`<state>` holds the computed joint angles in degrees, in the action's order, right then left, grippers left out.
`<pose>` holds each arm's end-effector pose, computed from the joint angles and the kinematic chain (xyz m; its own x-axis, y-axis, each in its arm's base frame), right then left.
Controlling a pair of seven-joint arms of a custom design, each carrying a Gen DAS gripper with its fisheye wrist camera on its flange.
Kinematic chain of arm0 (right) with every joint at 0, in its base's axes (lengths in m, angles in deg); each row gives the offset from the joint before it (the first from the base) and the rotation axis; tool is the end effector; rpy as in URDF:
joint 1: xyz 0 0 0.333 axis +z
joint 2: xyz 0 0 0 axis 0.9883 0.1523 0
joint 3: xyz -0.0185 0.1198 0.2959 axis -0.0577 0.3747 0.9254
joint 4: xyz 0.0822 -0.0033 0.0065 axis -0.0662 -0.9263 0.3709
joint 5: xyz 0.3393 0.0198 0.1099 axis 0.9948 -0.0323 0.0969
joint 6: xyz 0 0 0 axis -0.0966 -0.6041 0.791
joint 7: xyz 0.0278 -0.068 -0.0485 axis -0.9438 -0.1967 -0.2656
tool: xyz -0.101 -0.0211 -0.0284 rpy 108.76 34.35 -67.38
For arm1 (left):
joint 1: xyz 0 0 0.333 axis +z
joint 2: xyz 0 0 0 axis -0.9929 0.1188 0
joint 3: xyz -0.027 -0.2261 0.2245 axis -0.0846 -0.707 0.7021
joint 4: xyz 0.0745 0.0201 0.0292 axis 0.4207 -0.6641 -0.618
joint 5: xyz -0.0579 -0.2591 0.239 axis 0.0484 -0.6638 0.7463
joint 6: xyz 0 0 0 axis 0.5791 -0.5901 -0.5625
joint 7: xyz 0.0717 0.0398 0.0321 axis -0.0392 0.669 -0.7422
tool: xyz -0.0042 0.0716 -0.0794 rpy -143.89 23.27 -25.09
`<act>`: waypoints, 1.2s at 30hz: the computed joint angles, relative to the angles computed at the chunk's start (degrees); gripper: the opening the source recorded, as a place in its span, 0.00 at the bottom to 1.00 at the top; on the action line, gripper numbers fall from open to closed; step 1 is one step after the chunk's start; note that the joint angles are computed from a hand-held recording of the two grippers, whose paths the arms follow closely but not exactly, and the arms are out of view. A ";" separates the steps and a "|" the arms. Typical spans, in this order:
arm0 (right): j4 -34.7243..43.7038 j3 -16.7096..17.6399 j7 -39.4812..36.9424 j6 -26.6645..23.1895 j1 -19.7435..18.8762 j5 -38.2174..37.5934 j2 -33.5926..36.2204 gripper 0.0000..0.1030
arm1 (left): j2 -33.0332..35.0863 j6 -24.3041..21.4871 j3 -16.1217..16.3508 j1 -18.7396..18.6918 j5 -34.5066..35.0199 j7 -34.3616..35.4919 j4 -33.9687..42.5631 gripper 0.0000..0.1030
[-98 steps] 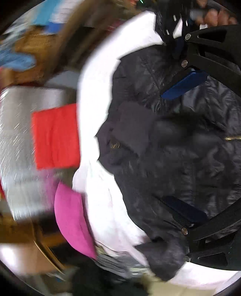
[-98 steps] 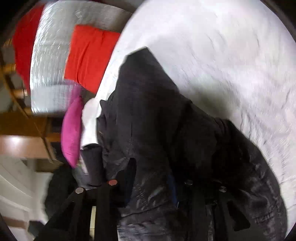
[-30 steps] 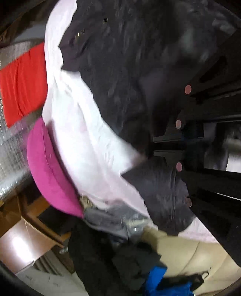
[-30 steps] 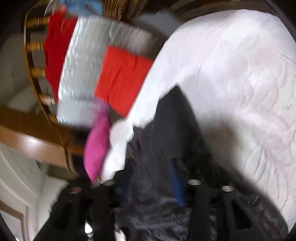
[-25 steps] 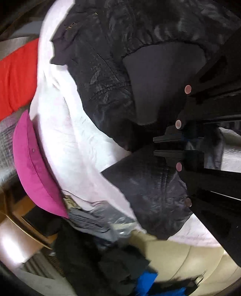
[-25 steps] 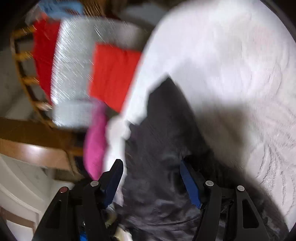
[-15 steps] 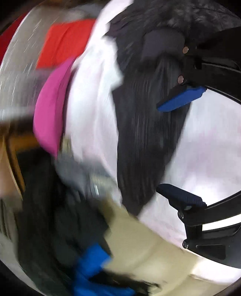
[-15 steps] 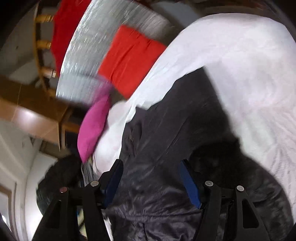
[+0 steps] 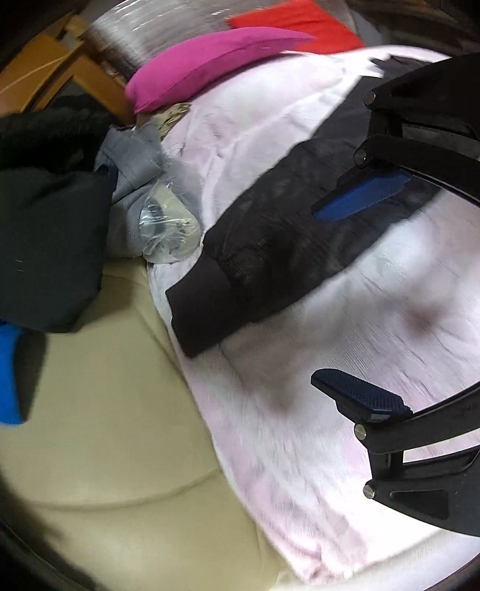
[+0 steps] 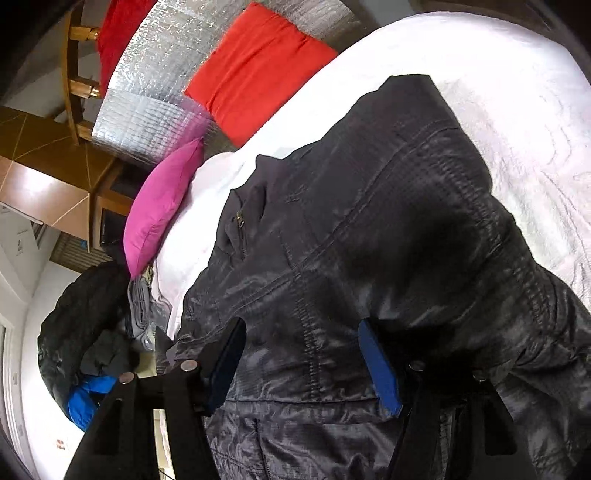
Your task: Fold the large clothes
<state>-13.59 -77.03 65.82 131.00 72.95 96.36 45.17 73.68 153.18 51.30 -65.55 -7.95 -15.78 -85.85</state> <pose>0.6406 -0.0983 0.3880 -0.2923 -0.6637 -0.6885 -0.7287 0.6208 -0.2891 0.6811 0.1219 0.4158 0.6187 -0.7072 0.3422 -0.5856 -0.7055 -0.3992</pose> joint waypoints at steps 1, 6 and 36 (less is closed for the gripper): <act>0.72 -0.12 0.33 0.01 0.09 -0.38 0.38 0.66 | 1.89 -0.13 -0.34 0.09 -0.62 -0.09 2.02 0.80; 1.60 -0.59 1.08 3.08 1.95 -4.88 0.96 0.66 | 8.88 -1.21 -0.85 -0.23 -0.28 -0.96 9.78 0.73; -3.72 -1.19 -5.06 4.54 -1.75 5.13 -6.20 0.66 | -13.21 8.62 -2.63 -20.54 23.50 7.45 1.56 0.05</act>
